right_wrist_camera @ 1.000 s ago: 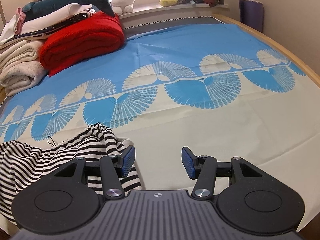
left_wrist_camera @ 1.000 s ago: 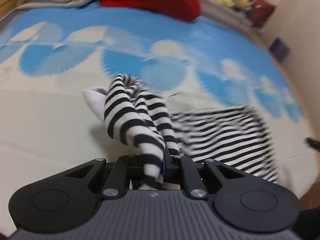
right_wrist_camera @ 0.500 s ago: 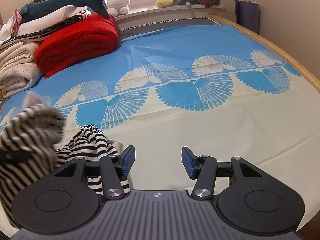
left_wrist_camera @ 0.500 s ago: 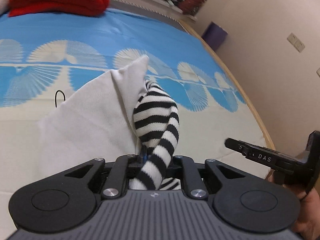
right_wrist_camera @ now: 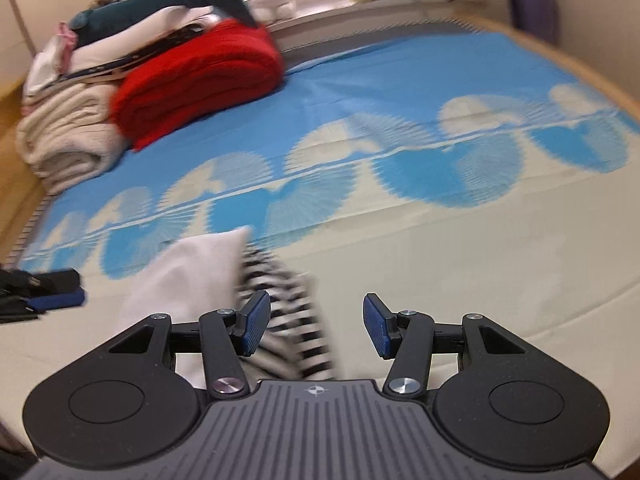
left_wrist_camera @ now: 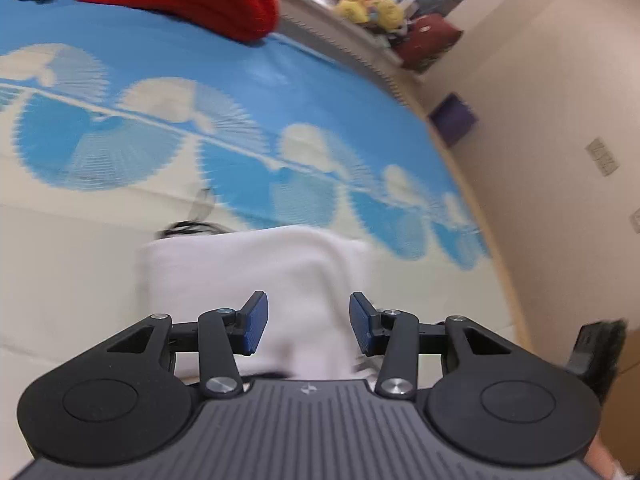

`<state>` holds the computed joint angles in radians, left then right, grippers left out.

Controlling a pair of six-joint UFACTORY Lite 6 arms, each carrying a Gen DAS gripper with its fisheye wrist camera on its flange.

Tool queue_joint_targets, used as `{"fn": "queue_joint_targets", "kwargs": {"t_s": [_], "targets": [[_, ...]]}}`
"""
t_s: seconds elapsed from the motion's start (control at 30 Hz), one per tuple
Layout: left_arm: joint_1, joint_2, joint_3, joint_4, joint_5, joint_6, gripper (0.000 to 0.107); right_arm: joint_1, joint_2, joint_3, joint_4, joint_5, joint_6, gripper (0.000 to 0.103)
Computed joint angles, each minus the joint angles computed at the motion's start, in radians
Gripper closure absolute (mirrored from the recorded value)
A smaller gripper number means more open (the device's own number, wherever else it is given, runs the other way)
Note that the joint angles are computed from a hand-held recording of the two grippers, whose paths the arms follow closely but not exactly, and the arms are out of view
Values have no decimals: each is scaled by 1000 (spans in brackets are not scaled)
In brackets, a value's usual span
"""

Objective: Fold small clothes

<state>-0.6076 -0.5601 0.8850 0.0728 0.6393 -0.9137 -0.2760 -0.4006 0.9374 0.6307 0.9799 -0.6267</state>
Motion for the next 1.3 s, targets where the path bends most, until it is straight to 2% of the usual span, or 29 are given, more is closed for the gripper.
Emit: {"fn": "queue_joint_targets", "kwargs": {"t_s": [0.1,0.3,0.33,0.37,0.4,0.43,0.47,0.63,0.77,0.83,0.93,1.1,1.2,1.3], "targets": [[49,-88,-28,-17,112,81,58,54,44,4,62,93,12,50],[74,-206,-64,-17,239,171,58,305,77,-31,-69,75,139,51],[71,-224,-68,-15,257,178,58,335,77,-37,-102,70,154,57],[70,-228,-71,-19,262,188,58,362,74,-45,-124,65,158,75],[72,-232,-74,-30,265,205,58,370,71,-47,-128,69,145,85],[67,-228,-73,-35,263,211,58,355,59,-54,-114,81,120,94],[57,-218,-71,-37,257,215,58,314,47,-52,-82,108,80,97],[-69,-121,-45,-9,205,183,58,-50,31,12,90,253,-114,98],[-165,-1,-11,-49,128,237,58,-275,82,68,70,355,-228,98],[-211,65,8,-73,88,283,58,-322,93,72,33,387,-277,98],[-256,159,13,-133,64,389,58,-324,59,14,-27,364,-334,98],[-332,363,14,-14,95,350,59,-215,57,-103,-122,236,-304,98],[-328,381,0,-25,63,381,59,-51,26,-178,-202,135,-243,98],[-253,351,-7,-128,69,468,59,61,39,-210,-284,61,-153,97]]}}
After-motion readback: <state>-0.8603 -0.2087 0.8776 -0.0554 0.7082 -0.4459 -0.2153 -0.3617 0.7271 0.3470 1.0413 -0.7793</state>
